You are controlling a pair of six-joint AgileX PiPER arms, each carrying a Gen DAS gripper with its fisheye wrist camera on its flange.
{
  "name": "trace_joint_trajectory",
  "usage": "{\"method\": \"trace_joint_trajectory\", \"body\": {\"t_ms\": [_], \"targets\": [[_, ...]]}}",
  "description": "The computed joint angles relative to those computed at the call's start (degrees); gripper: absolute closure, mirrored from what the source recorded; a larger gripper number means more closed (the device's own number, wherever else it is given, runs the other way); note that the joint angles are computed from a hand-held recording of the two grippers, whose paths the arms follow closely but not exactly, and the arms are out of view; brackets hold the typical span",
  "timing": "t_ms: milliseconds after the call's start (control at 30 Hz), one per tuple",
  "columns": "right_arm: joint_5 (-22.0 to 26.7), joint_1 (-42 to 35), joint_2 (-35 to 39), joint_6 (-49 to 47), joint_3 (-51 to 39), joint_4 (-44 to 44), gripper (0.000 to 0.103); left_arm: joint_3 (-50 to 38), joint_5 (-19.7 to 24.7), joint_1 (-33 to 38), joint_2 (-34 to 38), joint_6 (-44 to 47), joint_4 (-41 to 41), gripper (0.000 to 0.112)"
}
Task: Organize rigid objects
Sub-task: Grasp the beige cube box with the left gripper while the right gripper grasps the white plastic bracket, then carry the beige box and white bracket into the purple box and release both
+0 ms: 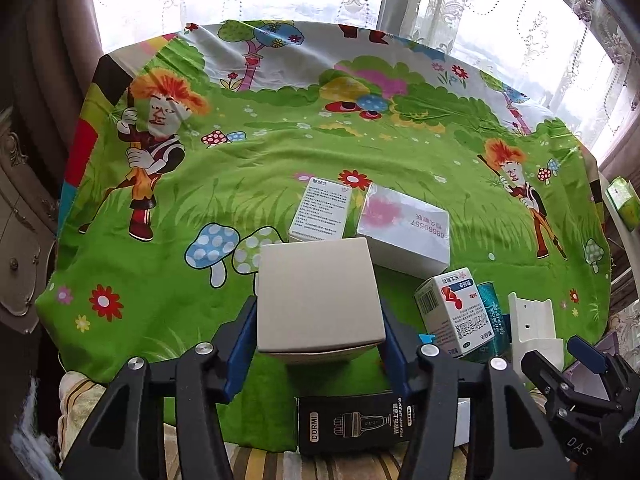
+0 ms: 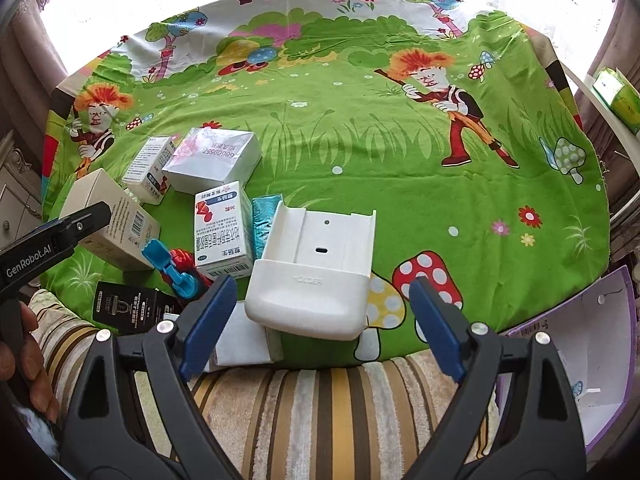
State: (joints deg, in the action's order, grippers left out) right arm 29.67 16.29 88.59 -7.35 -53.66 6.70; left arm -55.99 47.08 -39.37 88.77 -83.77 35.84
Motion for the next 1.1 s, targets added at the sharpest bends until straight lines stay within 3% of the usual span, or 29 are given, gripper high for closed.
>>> {"method": "trace_joint_trajectory", "body": {"t_ms": [167,200,267,767,1100], "targets": [[-0.2,1.1,1.53,3.01,-1.04,-3.24,0.015,0.86,-0.14,-0.36,-0.65,-1.03,0.97,0.06],[-0.35,1.15,1.58,2.96,-0.98,-3.26,0.018,0.99,0.02,-0.55,-0.78,-1.41,1.32,0.06],[-0.22,0.86,1.8,1.54,-1.0,-1.91,0.034,1.38,0.23,-0.88,-1.24,-2.29,1.95,0.06],[-3.62,-4.64,-4.54,-13.95,4.15,13.66,0.035,1.66,4.69,-6.58,-5.35,-8.83,7.61,0.06],[1.49,-15.98,-10.03,-29.48,7.1,26.39,0.035,-2.28,5.59,-13.13,-4.13,-10.42,8.88,0.06]]}}
